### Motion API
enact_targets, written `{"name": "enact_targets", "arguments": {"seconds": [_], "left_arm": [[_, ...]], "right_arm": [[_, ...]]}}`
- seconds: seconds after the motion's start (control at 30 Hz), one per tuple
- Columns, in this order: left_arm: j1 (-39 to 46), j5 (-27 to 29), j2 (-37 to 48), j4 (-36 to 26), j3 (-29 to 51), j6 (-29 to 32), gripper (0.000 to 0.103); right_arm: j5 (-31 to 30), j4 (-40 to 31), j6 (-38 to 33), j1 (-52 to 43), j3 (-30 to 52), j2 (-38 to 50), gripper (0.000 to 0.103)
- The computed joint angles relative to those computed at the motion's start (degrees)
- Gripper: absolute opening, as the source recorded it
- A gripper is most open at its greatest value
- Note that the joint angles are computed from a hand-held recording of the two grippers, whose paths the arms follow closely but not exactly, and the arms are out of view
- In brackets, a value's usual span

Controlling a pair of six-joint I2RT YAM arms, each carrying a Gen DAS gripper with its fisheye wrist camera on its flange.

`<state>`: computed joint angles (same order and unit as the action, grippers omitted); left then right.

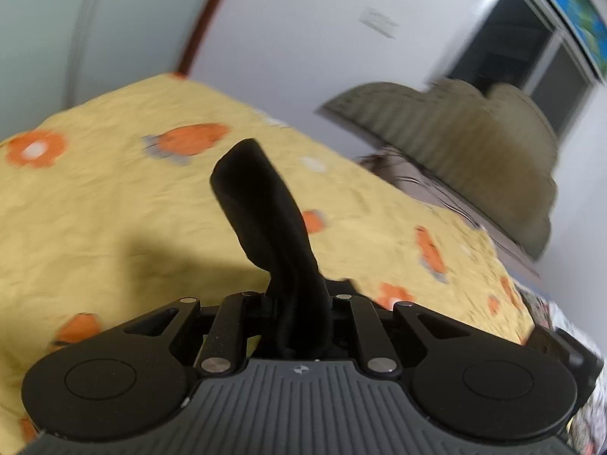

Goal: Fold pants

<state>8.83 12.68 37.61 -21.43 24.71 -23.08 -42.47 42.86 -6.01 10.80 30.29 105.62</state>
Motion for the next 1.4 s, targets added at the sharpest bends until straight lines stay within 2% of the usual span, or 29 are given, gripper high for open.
{"name": "enact_targets", "arguments": {"seconds": [0.03, 0.1, 0.2, 0.3, 0.4, 0.47, 0.67, 0.87, 1.07, 1.23, 1.3, 1.33, 1.4], "left_arm": [[-6.27, -5.69, -0.34, 0.38, 0.32, -1.85, 0.016], [-18.94, -18.17, 0.62, 1.1, 1.57, -4.74, 0.016], [-31.67, -28.62, 5.02, 3.8, 3.25, -8.02, 0.016], [-40.89, -34.97, 11.08, 6.51, 5.62, -10.5, 0.018], [-47.62, -38.55, 18.44, 10.46, 8.25, -11.16, 0.021], [-51.44, -40.24, 24.27, 13.22, 10.74, -10.96, 0.023], [-56.23, -38.77, 39.66, 21.22, 17.34, -9.51, 0.025], [-58.39, -34.59, 51.58, 25.37, 23.64, -9.27, 0.026], [-59.11, -30.98, 60.15, 27.96, 28.06, -9.8, 0.026], [-59.34, -30.05, 66.01, 28.47, 31.73, -11.06, 0.032], [-58.53, -28.02, 67.7, 29.39, 32.38, -11.55, 0.033], [-57.9, -26.42, 68.46, 30.18, 32.49, -11.73, 0.037], [-56.15, -20.24, 69.73, 30.43, 33.13, -12.43, 0.04]], "right_arm": [[-2.84, 2.01, 1.71, -1.32, -0.63, 0.19, 0.017], [-3.19, 6.53, 1.72, -3.16, -3.85, -1.19, 0.017], [-6.59, 8.31, 3.26, -7.86, -5.9, -2.66, 0.017], [-11.93, 6.78, 4.94, -14.51, -6.69, -3.91, 0.017], [-14.9, 6.28, 6.2, -19.98, -5.55, -2.67, 0.017], [-17.64, 1.05, 4.84, -24.96, -4.82, -4.98, 0.017], [-23.14, -9.0, 1.27, -36.7, 0.7, -1.68, 0.017], [-22.76, -16.4, -3.23, -44.35, 5.49, 2.74, 0.017], [-19.55, -22.62, -6.8, -48.11, 9.77, 6.01, 0.017], [-15.99, -25.45, -8.37, -48.34, 12.31, 8.27, 0.017], [-14.04, -26.23, -8.92, -48.18, 13.04, 8.76, 0.017], [-12.81, -26.4, -9.22, -48.29, 13.5, 9.06, 0.017], [-10.25, -25.18, -9.79, -49.37, 13.59, 9.47, 0.017]]}}
